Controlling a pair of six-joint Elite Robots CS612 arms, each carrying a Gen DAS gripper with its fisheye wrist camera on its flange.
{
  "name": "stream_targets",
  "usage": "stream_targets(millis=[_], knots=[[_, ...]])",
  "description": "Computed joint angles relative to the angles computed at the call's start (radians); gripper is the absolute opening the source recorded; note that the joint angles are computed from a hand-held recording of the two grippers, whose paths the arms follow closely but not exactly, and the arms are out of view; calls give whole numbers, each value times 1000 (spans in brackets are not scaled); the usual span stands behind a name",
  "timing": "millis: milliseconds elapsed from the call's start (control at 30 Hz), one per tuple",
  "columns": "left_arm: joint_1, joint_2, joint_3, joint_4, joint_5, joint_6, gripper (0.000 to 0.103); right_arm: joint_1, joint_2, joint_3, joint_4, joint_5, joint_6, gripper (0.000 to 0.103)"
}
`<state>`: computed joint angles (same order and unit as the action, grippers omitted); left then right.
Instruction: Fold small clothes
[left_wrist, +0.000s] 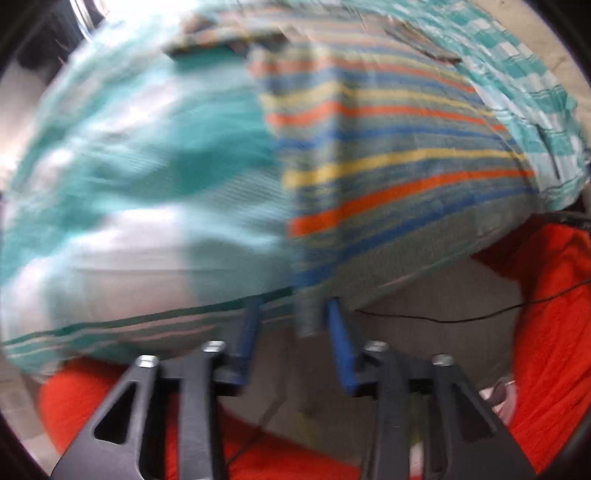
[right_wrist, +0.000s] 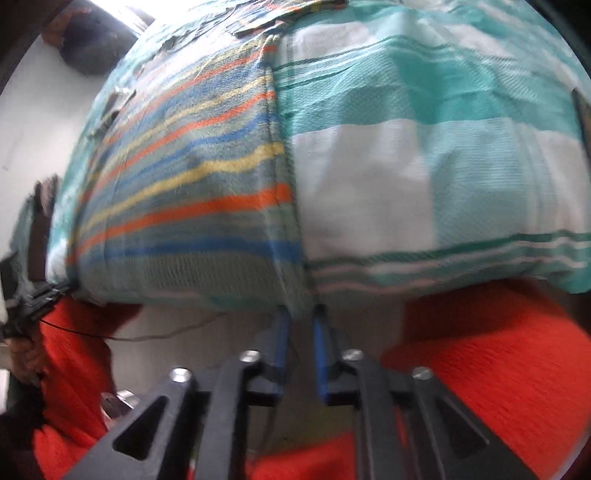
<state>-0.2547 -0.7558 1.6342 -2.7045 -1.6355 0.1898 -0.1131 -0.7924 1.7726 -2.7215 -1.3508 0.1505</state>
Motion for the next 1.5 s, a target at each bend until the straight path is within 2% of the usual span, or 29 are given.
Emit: stream_targets(millis=[67, 133, 167, 233, 300, 433, 500, 533, 600, 667, 733, 800, 867, 933, 967, 1000, 1033, 1100, 1167, 1267, 1333, 1367, 1433, 1467, 1500], knots=[[7, -18, 13, -87, 16, -23, 59, 1, -25, 19, -42, -61, -14, 22], [9, -16, -6, -147, -5, -50, 61, 1, -38, 17, -91, -116, -32, 22], [7, -10, -20, -174, -21, -59, 65, 3, -39, 7, -119, -130, -47, 22], [-6, 17, -63, -231, -54, -71, 75, 9, -26, -31, -169, -128, -81, 22], [-19, 48, -95, -273, -56, -73, 82, 28, 13, -91, -230, -90, -88, 22], [-65, 118, -149, -237, 27, -51, 82, 51, 89, -188, -250, -23, -101, 22], [-77, 137, -148, -158, 90, -22, 80, 61, 120, -214, -205, -13, -109, 22], [-74, 133, -131, -152, 96, -11, 80, 66, 129, -216, -171, -22, -104, 22], [-58, 114, -76, -192, 80, 2, 91, 71, 137, -203, -110, -50, -105, 23], [-45, 89, -45, -137, 86, 28, 93, 72, 135, -163, -178, -52, -93, 23], [-43, 67, -29, -76, 124, 78, 91, 70, 130, -145, -198, -45, -69, 23], [-38, 48, -41, -25, 124, 100, 79, 67, 129, -137, -210, -35, -26, 23], [-25, 37, -87, -45, 84, 85, 79, 68, 129, -138, -214, -41, 2, 23], [-21, 45, -149, -108, 63, 66, 88, 72, 128, -133, -224, -57, 8, 25], [-23, 62, -196, -147, 62, 60, 95, 77, 132, -137, -232, -61, 9, 29], [-28, 86, -249, -195, 63, 68, 98, 77, 130, -129, -243, -58, 6, 36], [-34, 112, -299, -220, 67, 91, 98, 80, 130, -127, -252, -57, 6, 39], [-44, 174, -407, -202, 73, 166, 99, 83, 126, -120, -262, -64, -4, 46], [-56, 264, -554, -90, 100, 249, 98, 88, 128, -122, -266, -76, -2, 47], [-65, 365, -712, 113, 173, 277, 97, 81, 128, -115, -282, -56, 19, 47], [-73, 400, -748, 144, 232, 301, 97, 77, 129, -113, -286, -44, 26, 47], [-76, 426, -781, 152, 259, 303, 94, 77, 129, -113, -286, -41, 26, 47], [-67, 437, -796, 153, 236, 256, 83, 77, 130, -114, -283, -42, 24, 47], [-59, 440, -812, 173, 208, 211, 59, 77, 131, -115, -282, -44, 21, 47], [-48, 433, -805, 182, 187, 174, 21, 78, 130, -115, -281, -45, 20, 47]])
